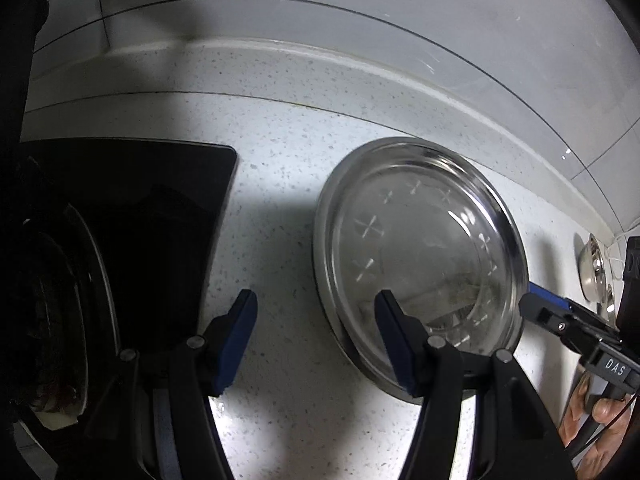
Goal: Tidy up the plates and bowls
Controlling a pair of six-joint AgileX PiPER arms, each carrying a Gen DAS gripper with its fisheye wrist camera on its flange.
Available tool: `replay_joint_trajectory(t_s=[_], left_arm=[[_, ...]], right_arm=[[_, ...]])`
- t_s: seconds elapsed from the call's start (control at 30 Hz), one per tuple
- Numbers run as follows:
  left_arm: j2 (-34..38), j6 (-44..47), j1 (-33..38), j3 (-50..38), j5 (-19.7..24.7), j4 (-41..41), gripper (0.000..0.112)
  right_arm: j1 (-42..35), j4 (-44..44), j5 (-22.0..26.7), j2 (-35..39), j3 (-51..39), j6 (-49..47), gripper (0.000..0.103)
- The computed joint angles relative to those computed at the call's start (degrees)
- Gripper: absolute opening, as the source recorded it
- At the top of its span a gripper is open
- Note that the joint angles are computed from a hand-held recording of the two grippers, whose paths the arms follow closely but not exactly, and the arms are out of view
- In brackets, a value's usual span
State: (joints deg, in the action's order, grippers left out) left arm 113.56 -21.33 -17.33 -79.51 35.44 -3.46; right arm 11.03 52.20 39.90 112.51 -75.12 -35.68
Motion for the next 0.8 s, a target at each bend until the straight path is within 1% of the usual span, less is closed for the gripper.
replay_joint_trajectory(t_s=[0.1, 0.17, 0.2, 0.27, 0.3, 0.33, 0.37, 0.4, 0.47, 0.5, 0.57, 0.67, 0.73, 0.8], left_arm=[[1.0, 0.6, 0.2, -1.9, 0.9, 0.1, 0.058], [1.3, 0.2, 0.2, -2.3, 0.9, 0.8, 0.058], [0.7, 0.0, 0.2, -1.2, 0.2, 0.8, 0.058], [0.4, 1.2, 0.5, -0.8, -0.6, -0.8, 0.050], [0.2, 2.3, 0.7, -0.4, -1.1, -2.1, 0.040], [0.2, 3.9, 1.1, -0.3, -1.3, -4.1, 0.029], [0.4, 6.6, 1.7, -0.4, -1.3, -7.3, 0.026], [0.7, 7.7, 2.0, -0.8, -0.9, -8.9, 0.019], [0.8, 6.6, 2.2, -0.9, -0.7, -7.9, 0.012], [0.7, 7.7, 2.6, -0.6, -1.0, -9.4, 0.010], [0.1, 10.3, 3.5, 0.6, -1.5, -13.2, 0.010], [-1.0, 11.5, 3.5, 2.7, -2.4, -14.3, 0.010], [-1.5, 13.7, 3.6, 4.6, -3.4, -16.5, 0.010], [-2.4, 14.8, 3.7, 5.2, -3.0, -17.9, 0.010]], right_arm=[[0.5, -1.6, 0.1, 0.6, -1.0, 0.9, 0.037], [0.0, -2.2, 0.7, 0.4, -0.8, 0.9, 0.032], [-0.2, -2.1, 0.9, 0.6, -0.7, 0.5, 0.028], [-0.5, -2.7, 1.0, 0.7, -0.7, 0.5, 0.022], [-0.8, -2.7, 1.2, 0.6, -0.4, 0.2, 0.020], [-1.2, -2.6, 1.3, 0.6, -0.2, -0.4, 0.020], [-1.3, -2.4, 1.3, 0.5, 0.0, -0.9, 0.020], [-1.4, -2.1, 1.2, 0.5, 0.1, -1.4, 0.020], [-1.2, -2.5, 1.0, 0.7, -0.1, -1.3, 0.017], [-1.1, -2.8, 0.6, 0.6, -0.1, -1.3, 0.017], [-1.2, -3.5, 0.6, 0.5, -0.1, -1.0, 0.017], [-1.3, -3.3, 0.5, -0.2, 0.6, -1.9, 0.017], [-1.3, -3.5, 0.2, -1.2, 1.6, -2.3, 0.017], [-1.6, -3.7, 0.4, -2.4, 2.7, -2.8, 0.017]])
